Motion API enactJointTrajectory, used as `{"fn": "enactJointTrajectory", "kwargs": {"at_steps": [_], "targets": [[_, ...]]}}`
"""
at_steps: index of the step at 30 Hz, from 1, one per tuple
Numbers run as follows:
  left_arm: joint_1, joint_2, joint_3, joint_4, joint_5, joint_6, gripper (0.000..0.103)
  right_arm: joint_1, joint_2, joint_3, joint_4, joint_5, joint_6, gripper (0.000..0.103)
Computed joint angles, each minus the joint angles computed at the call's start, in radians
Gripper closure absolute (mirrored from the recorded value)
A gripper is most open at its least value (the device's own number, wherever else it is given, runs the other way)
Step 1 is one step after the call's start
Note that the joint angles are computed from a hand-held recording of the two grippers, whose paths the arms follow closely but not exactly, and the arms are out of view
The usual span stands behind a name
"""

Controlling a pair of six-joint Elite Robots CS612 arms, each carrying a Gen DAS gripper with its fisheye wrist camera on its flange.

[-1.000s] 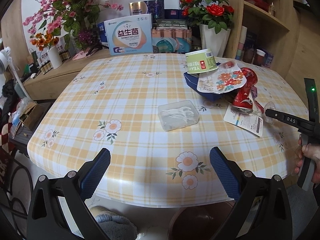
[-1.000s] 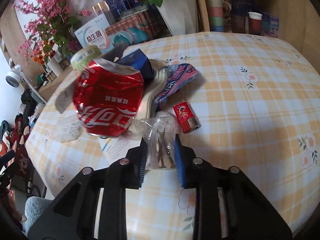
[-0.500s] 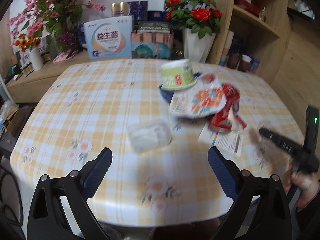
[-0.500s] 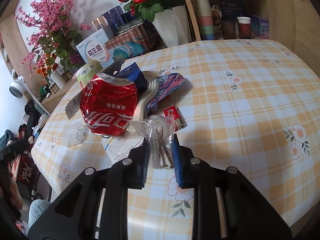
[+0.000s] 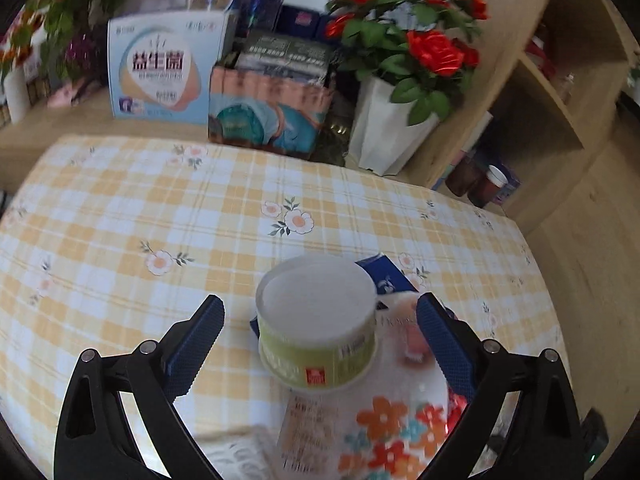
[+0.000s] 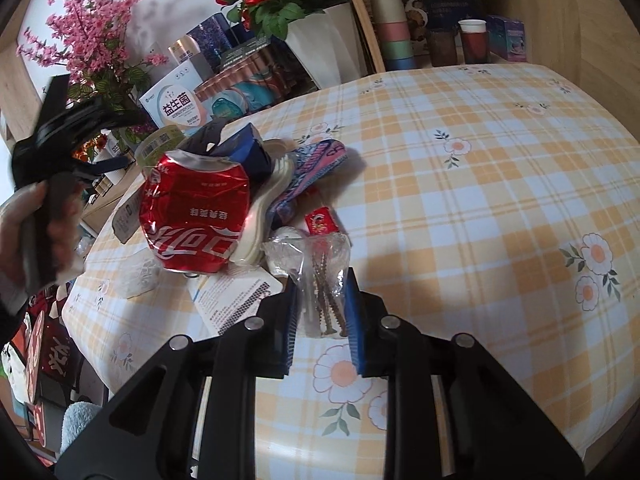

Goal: Collect trash
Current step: 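Grasp the green-labelled white-lidded can with the left gripper while the right holds the bag, then carry the bag and can down over the brown bin and open both grippers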

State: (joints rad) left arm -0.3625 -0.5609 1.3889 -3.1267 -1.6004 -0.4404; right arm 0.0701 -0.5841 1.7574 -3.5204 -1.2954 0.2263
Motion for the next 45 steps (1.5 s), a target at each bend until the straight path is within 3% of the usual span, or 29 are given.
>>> {"fn": "enactJointTrajectory", "kwargs": {"at_steps": [4, 5, 7, 9, 12, 22, 31, 39, 45], "targets": [[-0.003, 0.027, -0.045, 0.066, 0.040, -0.048, 0.009, -0.003, -0.003, 0.005, 0.010, -0.001, -0.003, 0.079], [-0.002, 0.032, -0.046, 0.062, 0.029, -0.062, 0.011, -0.003, -0.004, 0.007, 0.010, 0.000, -0.003, 0.079], [0.001, 0.038, -0.036, 0.011, -0.014, -0.068, 0.030, -0.004, -0.006, 0.012, 0.005, 0.001, -0.001, 0.079], [-0.010, 0.024, -0.014, 0.001, 0.039, -0.042, 0.030, -0.004, -0.009, 0.018, -0.003, 0.002, 0.004, 0.079], [-0.014, 0.007, 0.012, -0.040, 0.045, -0.007, 0.030, -0.003, -0.014, 0.031, -0.023, 0.001, 0.014, 0.079], [-0.037, -0.124, 0.205, -0.226, 0.098, 0.120, 0.030, 0.007, -0.050, 0.084, -0.091, 0.016, 0.024, 0.079], [-0.105, -0.233, 0.489, -0.461, 0.110, 0.158, 0.030, 0.022, -0.113, 0.185, -0.177, 0.009, 0.002, 0.079], [-0.168, -0.264, 0.678, -0.565, 0.123, 0.050, 0.030, 0.032, -0.148, 0.266, -0.238, 0.022, -0.005, 0.079], [-0.211, -0.263, 0.788, -0.680, 0.199, -0.067, 0.030, 0.052, -0.168, 0.315, -0.257, 0.038, -0.044, 0.079]]}}
